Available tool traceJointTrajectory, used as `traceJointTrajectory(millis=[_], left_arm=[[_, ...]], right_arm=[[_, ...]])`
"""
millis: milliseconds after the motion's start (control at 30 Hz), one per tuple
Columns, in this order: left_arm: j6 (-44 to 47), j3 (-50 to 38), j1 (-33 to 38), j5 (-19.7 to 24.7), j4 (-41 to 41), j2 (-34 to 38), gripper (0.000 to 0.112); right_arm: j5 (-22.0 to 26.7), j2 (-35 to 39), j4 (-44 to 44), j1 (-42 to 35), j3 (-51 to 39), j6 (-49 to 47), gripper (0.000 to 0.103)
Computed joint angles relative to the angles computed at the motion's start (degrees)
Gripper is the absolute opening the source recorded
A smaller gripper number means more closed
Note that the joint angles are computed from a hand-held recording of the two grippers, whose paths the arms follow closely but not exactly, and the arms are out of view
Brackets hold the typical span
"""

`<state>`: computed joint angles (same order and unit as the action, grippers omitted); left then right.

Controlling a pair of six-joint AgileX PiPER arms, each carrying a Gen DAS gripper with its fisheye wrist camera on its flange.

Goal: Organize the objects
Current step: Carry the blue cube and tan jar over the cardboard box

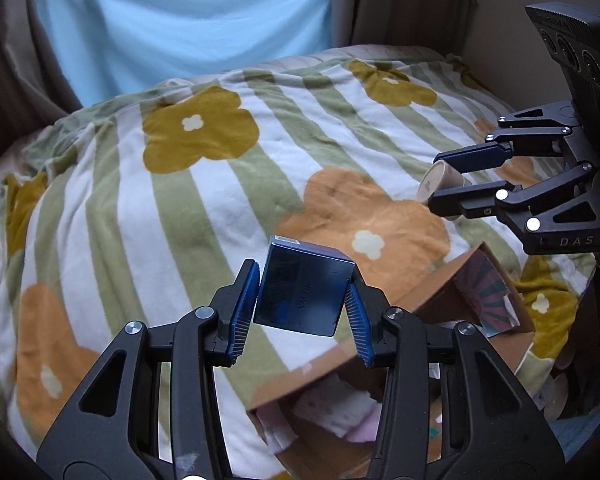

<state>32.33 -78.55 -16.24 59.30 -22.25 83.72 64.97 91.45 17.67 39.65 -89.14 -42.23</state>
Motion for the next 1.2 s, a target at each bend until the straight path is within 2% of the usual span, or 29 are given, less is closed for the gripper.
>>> traceJointTrajectory(millis=[200,367,533,800,1000,1200], left_arm=[[-9.5,9.5,0.2,1.7,3.2,-10.1,0.039],[-20.3,18.6,-3.6,-1.5,9.7,-18.9,0.039],[-31.3,26.2,-8.3,-3.5,15.4,-24.7,0.039],[-39.4,35.4,-10.7,-7.6,18.5,-27.0,0.039],[-38.5,36.0,-9.4,-8.2,18.1,-26.1,0.039],[-40.5,35.1,-11.3,-8.3,19.0,-25.4,0.039]], right_arm=[[1.0,-7.6,-2.6,-0.9,6.2,7.4,0.031],[0.0,-13.7,-3.4,-1.7,14.8,12.7,0.031],[-1.9,-18.0,-2.4,-3.0,23.7,16.8,0.031],[-6.0,-20.6,-4.1,-2.7,32.2,20.4,0.031],[-7.6,-19.4,-4.0,-2.3,33.3,21.0,0.031],[-8.3,-18.0,-4.4,-1.6,32.3,21.6,0.031]])
